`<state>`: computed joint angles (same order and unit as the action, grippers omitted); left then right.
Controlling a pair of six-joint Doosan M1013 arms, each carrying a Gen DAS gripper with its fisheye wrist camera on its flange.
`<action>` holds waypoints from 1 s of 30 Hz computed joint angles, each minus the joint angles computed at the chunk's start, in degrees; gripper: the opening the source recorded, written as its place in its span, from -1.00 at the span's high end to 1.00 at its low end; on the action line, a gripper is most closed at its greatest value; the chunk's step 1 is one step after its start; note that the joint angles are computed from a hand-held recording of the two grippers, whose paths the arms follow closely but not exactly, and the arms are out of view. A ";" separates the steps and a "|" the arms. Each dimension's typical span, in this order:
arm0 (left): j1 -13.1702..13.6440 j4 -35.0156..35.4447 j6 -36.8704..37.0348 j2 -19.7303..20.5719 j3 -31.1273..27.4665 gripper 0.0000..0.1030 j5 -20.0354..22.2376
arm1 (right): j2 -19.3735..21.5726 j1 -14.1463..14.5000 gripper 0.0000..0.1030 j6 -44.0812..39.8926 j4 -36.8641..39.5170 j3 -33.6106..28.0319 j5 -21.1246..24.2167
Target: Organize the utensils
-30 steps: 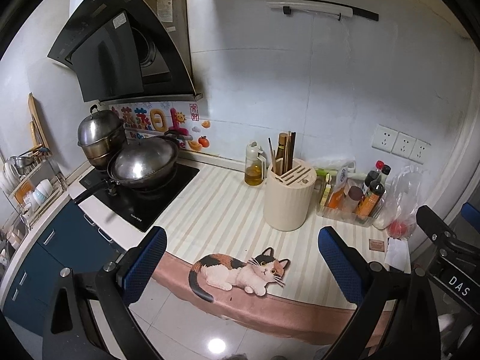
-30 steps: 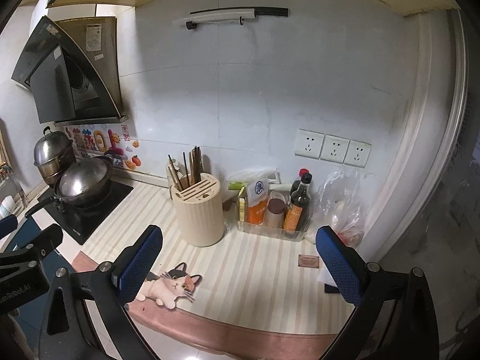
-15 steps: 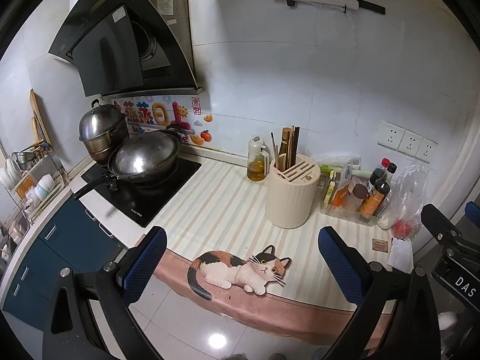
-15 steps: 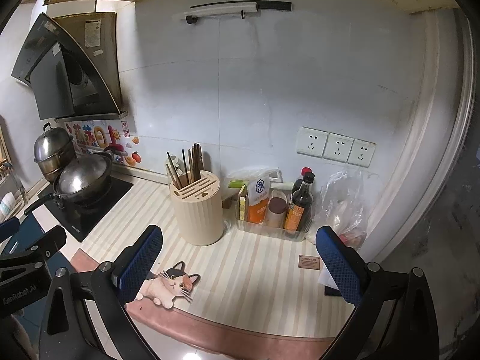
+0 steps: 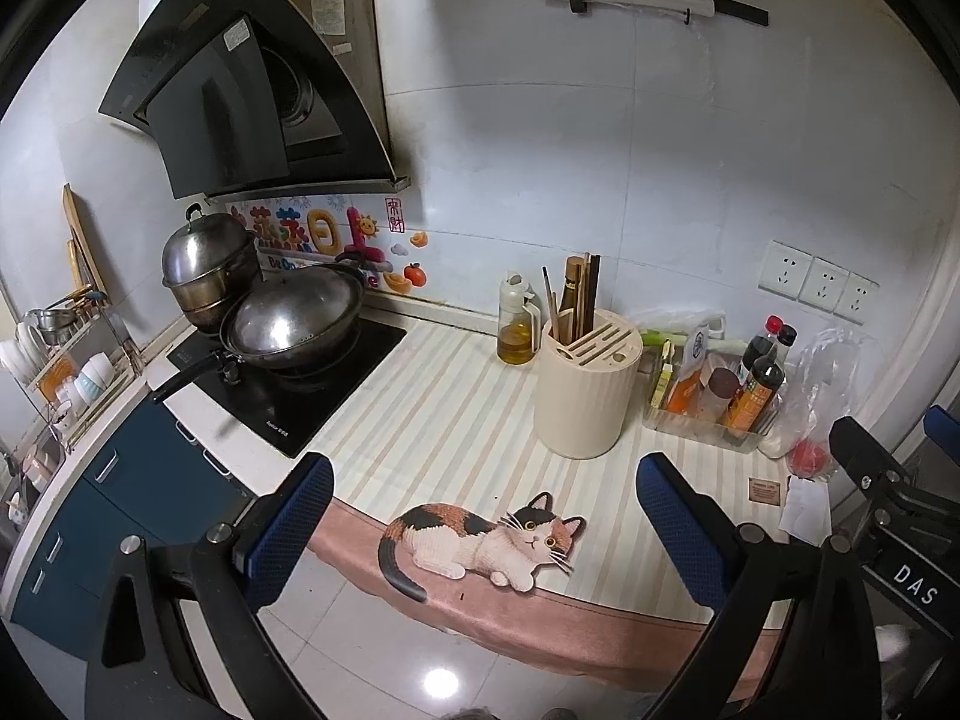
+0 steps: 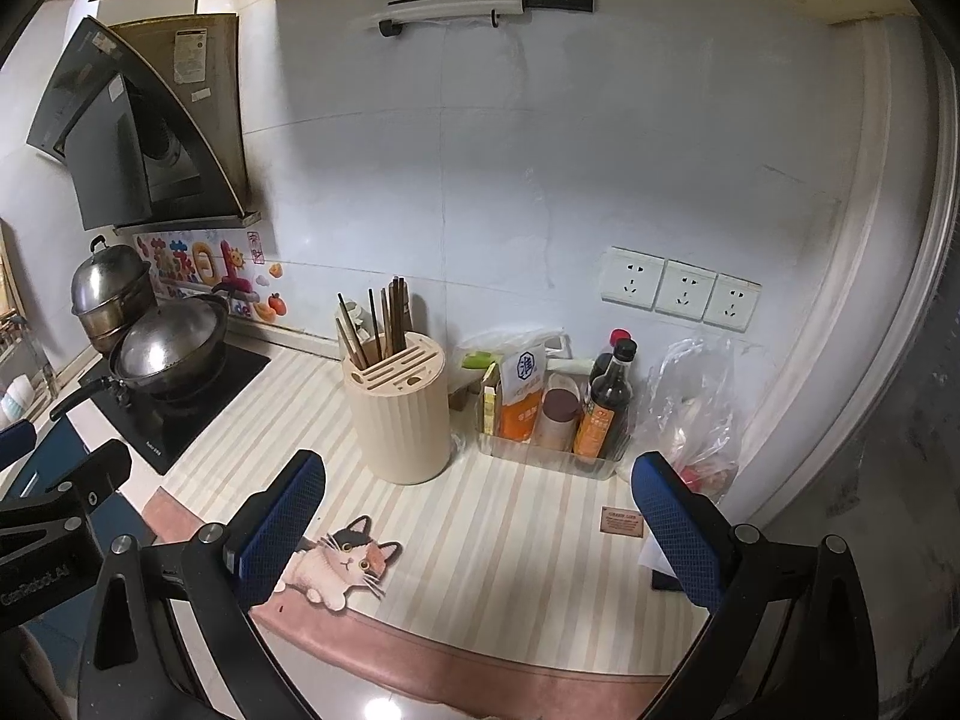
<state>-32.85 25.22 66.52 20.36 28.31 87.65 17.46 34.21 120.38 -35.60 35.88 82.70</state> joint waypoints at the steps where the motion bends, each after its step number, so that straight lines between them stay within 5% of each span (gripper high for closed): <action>1: -0.04 0.04 0.04 0.06 -0.07 -1.00 0.04 | -0.02 0.02 -1.00 -0.04 -0.07 0.05 0.07; 30: 0.05 -0.52 1.27 0.04 -0.26 -1.00 0.40 | -0.08 0.00 -1.00 -0.15 0.34 0.11 0.90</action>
<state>-32.80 24.70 67.79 20.41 28.05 88.05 17.38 34.22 120.22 -35.25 35.99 83.60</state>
